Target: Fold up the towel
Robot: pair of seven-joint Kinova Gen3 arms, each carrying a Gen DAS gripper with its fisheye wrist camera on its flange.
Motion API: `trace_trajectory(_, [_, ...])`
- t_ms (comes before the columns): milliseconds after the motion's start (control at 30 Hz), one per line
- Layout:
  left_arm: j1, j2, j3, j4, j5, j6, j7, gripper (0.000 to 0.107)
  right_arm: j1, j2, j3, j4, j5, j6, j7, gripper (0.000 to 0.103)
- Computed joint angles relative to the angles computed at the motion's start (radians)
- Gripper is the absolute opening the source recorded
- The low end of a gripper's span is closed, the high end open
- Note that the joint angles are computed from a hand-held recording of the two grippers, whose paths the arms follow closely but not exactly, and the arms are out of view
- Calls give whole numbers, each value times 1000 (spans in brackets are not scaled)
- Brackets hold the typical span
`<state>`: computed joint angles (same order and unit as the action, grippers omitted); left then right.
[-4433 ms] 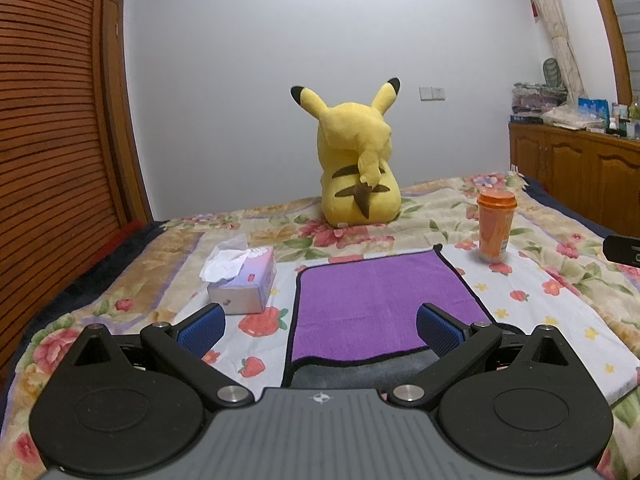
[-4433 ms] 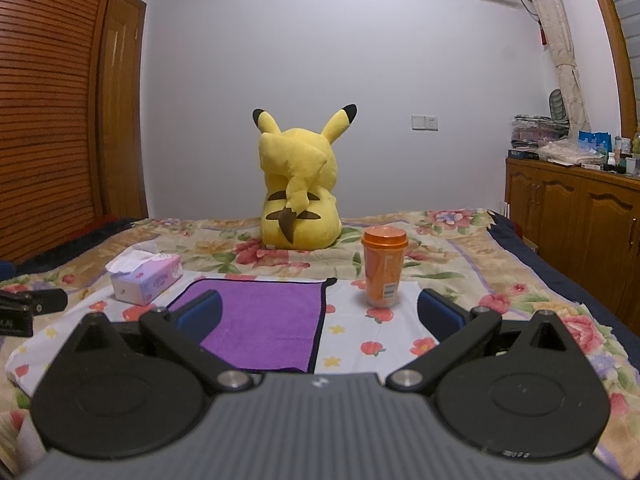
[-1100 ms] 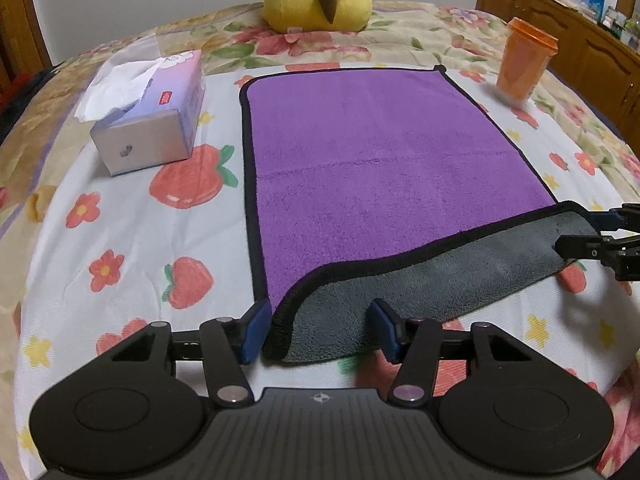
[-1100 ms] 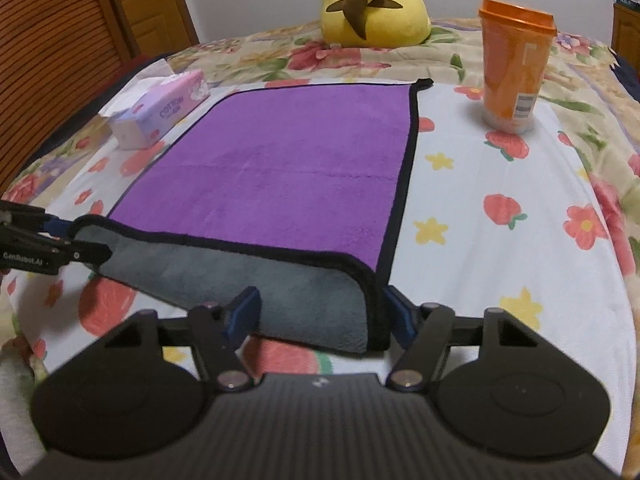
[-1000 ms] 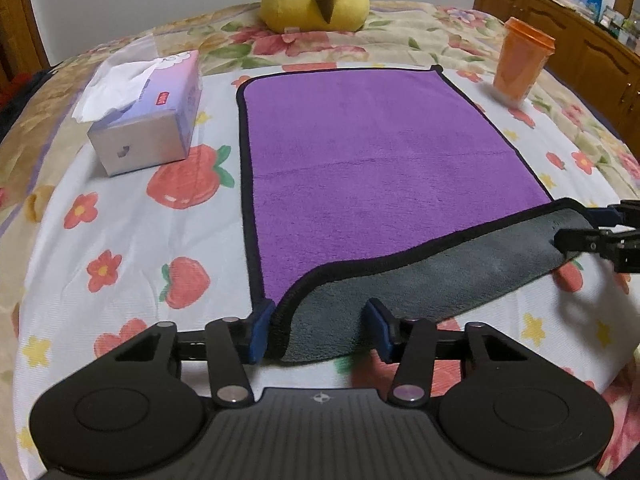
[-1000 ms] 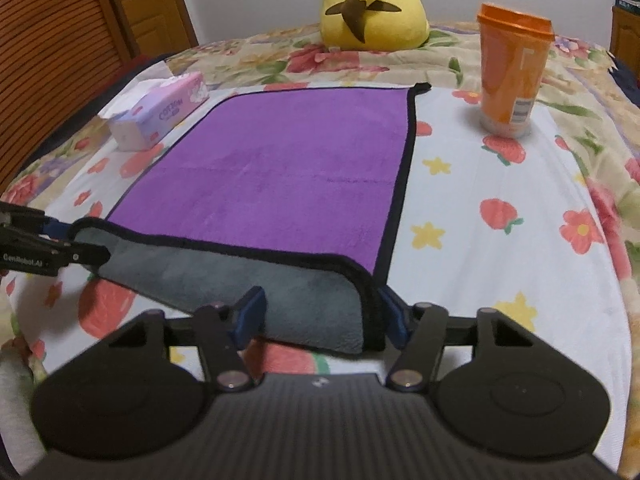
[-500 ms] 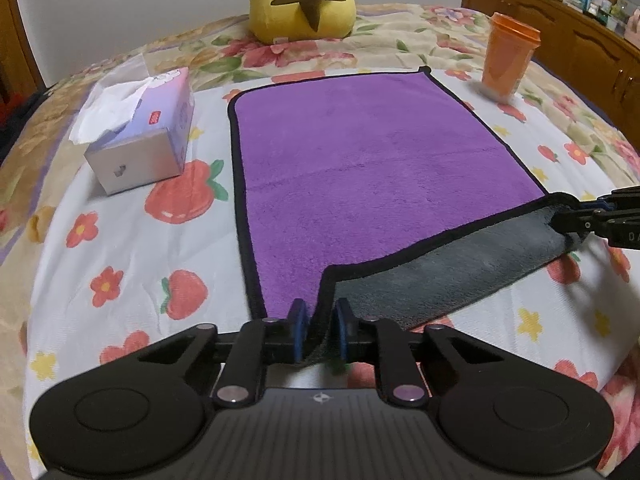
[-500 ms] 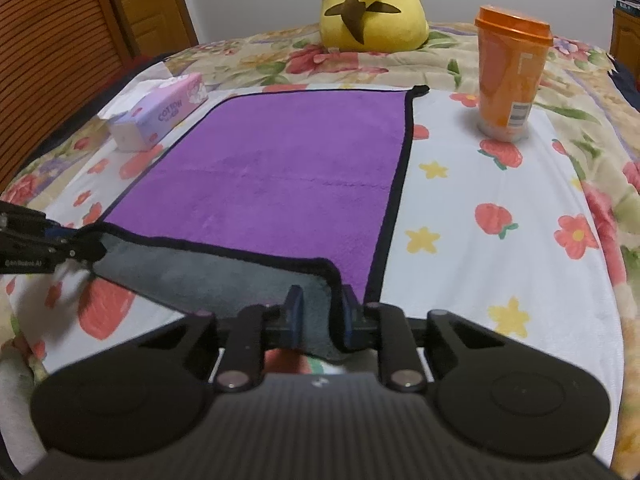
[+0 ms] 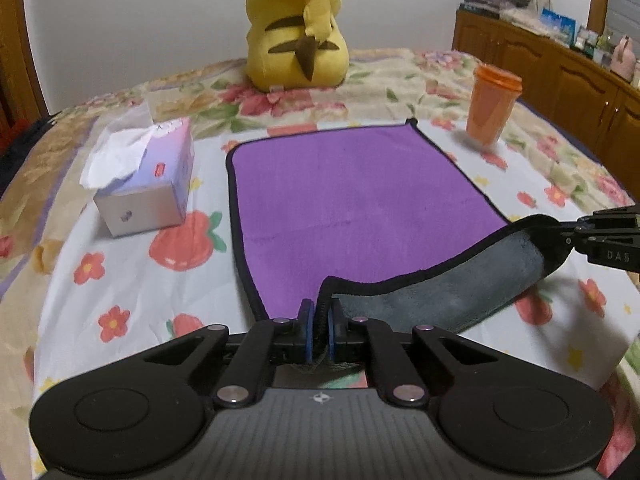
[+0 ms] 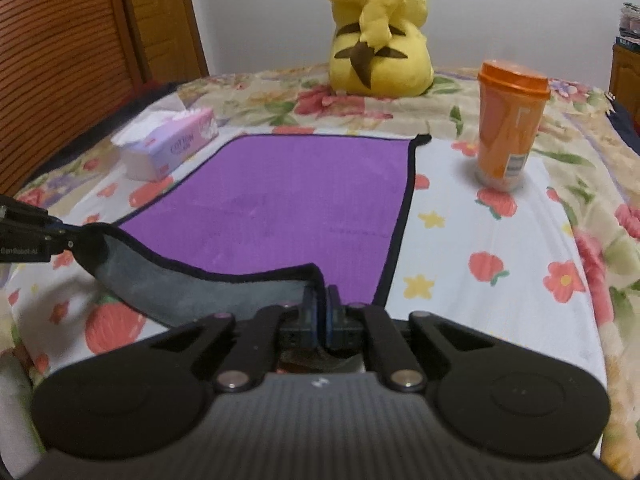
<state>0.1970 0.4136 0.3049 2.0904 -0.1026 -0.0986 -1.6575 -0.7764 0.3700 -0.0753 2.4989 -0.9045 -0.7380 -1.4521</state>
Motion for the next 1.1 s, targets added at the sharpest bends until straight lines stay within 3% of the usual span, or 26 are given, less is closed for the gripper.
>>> trace_trajectory(433, [-84,-34,86,41,-84,-84,87,9,0,-15,-17,27,17,-81,-31,5])
trace_trajectory(867, [-16,-42,8,27,-107,-111,116,9,19,-16,-22,27,45,-109,-25,5])
trace_trajectory(1100, [-44,-37,25,18,-129,-126,136,9,20,-17,-21,21,49,-119,-3,5])
